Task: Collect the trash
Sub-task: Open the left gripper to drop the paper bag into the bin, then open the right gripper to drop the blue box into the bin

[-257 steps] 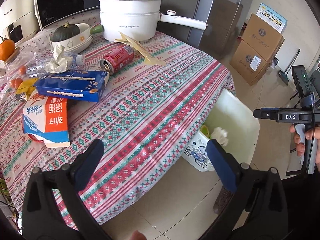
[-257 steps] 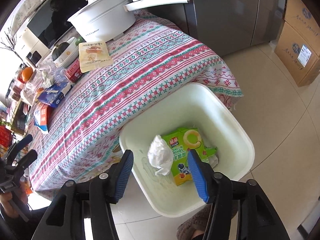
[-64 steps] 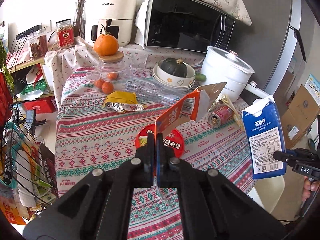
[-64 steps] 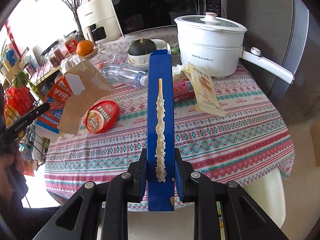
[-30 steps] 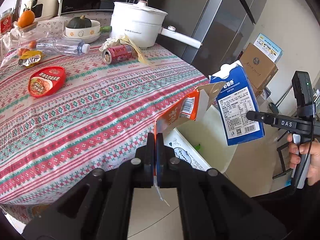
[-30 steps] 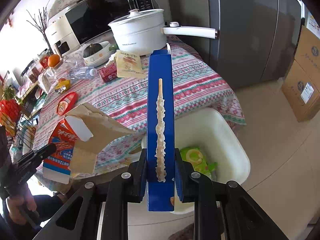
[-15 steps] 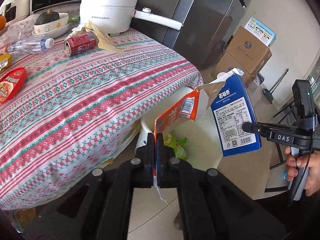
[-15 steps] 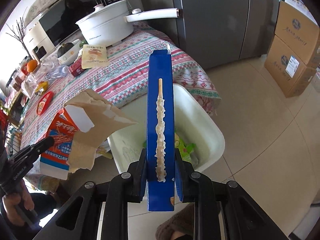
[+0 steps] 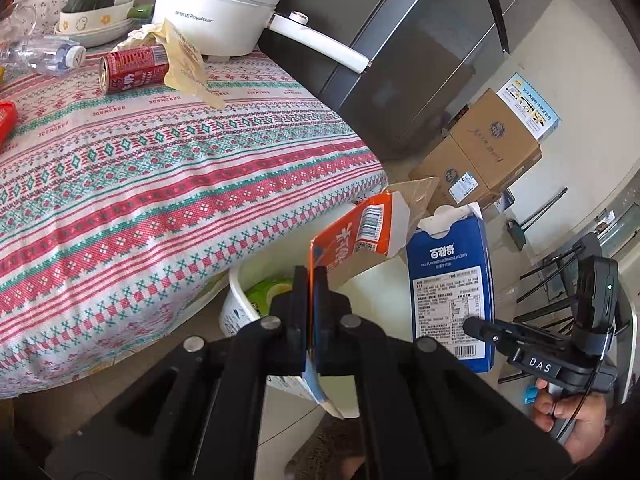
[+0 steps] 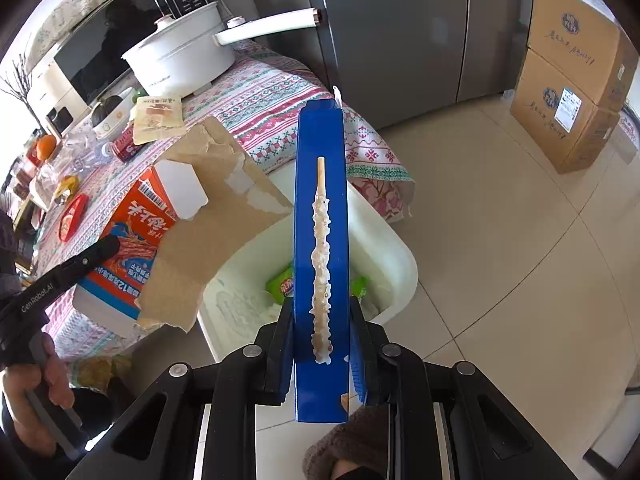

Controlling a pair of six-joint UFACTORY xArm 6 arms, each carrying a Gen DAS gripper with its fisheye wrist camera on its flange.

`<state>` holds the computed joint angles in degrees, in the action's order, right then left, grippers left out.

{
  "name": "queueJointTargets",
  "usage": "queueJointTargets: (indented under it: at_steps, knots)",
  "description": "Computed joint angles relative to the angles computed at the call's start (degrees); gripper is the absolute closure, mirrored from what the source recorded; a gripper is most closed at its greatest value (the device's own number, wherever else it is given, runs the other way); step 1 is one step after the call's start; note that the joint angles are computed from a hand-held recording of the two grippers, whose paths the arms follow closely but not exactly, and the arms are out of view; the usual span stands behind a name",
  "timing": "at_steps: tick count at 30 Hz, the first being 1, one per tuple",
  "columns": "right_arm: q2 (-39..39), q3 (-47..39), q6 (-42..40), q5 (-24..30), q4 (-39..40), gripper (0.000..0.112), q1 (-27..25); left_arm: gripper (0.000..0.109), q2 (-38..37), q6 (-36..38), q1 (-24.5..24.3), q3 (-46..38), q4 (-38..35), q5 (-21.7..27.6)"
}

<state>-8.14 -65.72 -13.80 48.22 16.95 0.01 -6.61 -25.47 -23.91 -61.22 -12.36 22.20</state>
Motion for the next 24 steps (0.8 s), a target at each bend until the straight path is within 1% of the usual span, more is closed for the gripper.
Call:
queueJointTargets:
  at_steps: [4, 6, 9, 10, 11, 12, 14, 15, 16, 17, 18, 20, 22, 24]
  knots:
    - [0.4, -0.3, 1.1, -0.1, -0.7, 0.088, 0.2, 0.106, 1.3, -0.3, -0.1, -1.3, 0.2, 2.0]
    - [0.3, -0.3, 1.2, -0.1, -0.7, 0.088, 0.2, 0.106, 1.6, 0.3, -0.2, -1.4, -0.7, 2.2]
    - [0.2, -0.2, 1.6, -0.2, -1.0, 0.088, 0.6, 0.105, 2.2, 2.6, -0.2, -1.6, -2.1, 1.5]
    - [0.2, -0.2, 1.6, -0.2, -1.0, 0.088, 0.7, 0.103, 2.4, 4.1, -0.1, -1.7, -3.2, 1.4]
    - [0.3, -0.3, 1.7, -0.2, -1.1, 0.088, 0.8, 0.095, 2.8, 5.6, -0.1, -1.9, -4.4, 1.1]
    - [0.4, -0.4, 1.8, -0.2, -1.3, 0.088, 0.9, 0.089, 3.0, 7.8, 0.0, -1.8, -6.3, 0.7]
    - [0.4, -0.6, 1.9, -0.2, -1.4, 0.088, 1.0, 0.055, 3.0, 12.5, 0.0, -1.2, -10.7, -1.0]
    - [0.4, -0.6, 1.9, -0.3, -1.3, 0.088, 1.1, 0.049, 2.9, 14.1, 0.0, -1.0, -12.0, -1.6]
    - [0.5, -0.7, 1.9, -0.2, -1.3, 0.088, 1.2, 0.045, 2.7, 14.9, 0.0, -0.6, -12.2, -2.2]
    - [0.5, -0.8, 1.8, -0.2, -1.3, 0.088, 1.2, 0.045, 2.5, 14.6, 0.1, -0.4, -11.3, -2.2]
    - [0.5, -0.9, 1.8, -0.1, -1.5, 0.088, 1.3, 0.044, 2.3, 13.4, 0.3, -0.4, -9.1, -1.8]
    - [0.9, -1.2, 2.0, 0.0, -1.8, 0.088, 1.7, 0.034, 1.5, 10.1, 0.8, -0.5, -3.6, -0.6]
    - [1.2, -1.6, 2.2, 0.2, -2.1, 0.088, 2.1, 0.028, 0.4, 6.3, 1.2, -0.1, 1.8, 0.7]
    - [1.5, -2.1, 2.1, 0.4, -2.0, 0.088, 2.4, 0.026, -0.6, 3.3, 1.8, 0.1, 6.0, 3.0]
